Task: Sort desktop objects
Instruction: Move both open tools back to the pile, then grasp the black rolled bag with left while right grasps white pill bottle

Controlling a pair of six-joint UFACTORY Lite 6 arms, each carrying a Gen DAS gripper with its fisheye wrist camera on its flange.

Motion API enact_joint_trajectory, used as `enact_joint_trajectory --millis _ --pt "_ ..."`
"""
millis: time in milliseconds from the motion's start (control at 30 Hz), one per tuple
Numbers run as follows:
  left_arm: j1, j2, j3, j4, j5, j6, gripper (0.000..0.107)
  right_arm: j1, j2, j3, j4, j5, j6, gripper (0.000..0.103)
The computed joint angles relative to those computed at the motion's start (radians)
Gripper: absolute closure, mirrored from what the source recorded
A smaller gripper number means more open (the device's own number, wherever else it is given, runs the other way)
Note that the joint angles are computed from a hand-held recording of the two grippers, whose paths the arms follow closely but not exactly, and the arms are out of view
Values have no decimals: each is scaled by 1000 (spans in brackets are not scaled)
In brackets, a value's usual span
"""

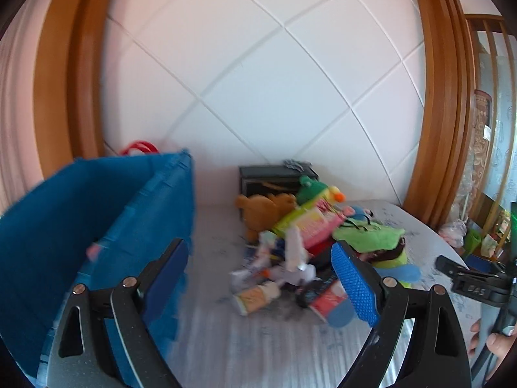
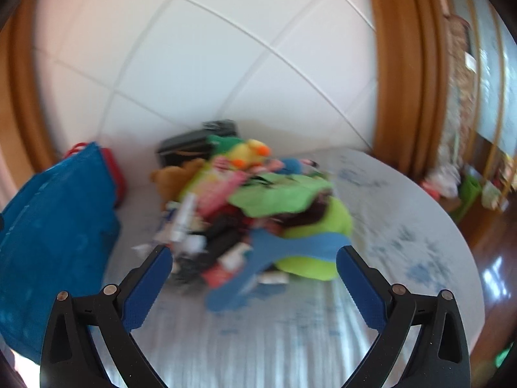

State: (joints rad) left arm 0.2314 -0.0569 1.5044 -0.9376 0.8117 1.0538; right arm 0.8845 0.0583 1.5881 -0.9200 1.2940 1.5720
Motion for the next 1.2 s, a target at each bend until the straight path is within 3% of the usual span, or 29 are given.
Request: enact_joint_trajectory --millis 200,333,433,667,933,1067,1200 --pt "-289 25 -139 200 -259 -270 16 -215 -297 -380 53 -171 -115 0" --pt "-451 90 -197 373 -380 -469 16 -452 -450 -589 216 -362 -331 0" --pt "-552 188 -195 609 -451 -729 16 -635 -480 -677 352 -495 -521 0" --pt "-627 362 -97 1058 -435 -1190 16 -849 -372 -677 534 -687 -845 0" --pt "-624 602 179 1059 -347 -1124 16 -914 -173 -544 657 -792 -1000 0" --pt "-632 768 350 997 -286 -1044 16 -940 -48 -446 656 -791 -1018 0" --pt "-648 973 588 978 -192 -1010 16 -1011 106 -304 771 -776 -1144 0"
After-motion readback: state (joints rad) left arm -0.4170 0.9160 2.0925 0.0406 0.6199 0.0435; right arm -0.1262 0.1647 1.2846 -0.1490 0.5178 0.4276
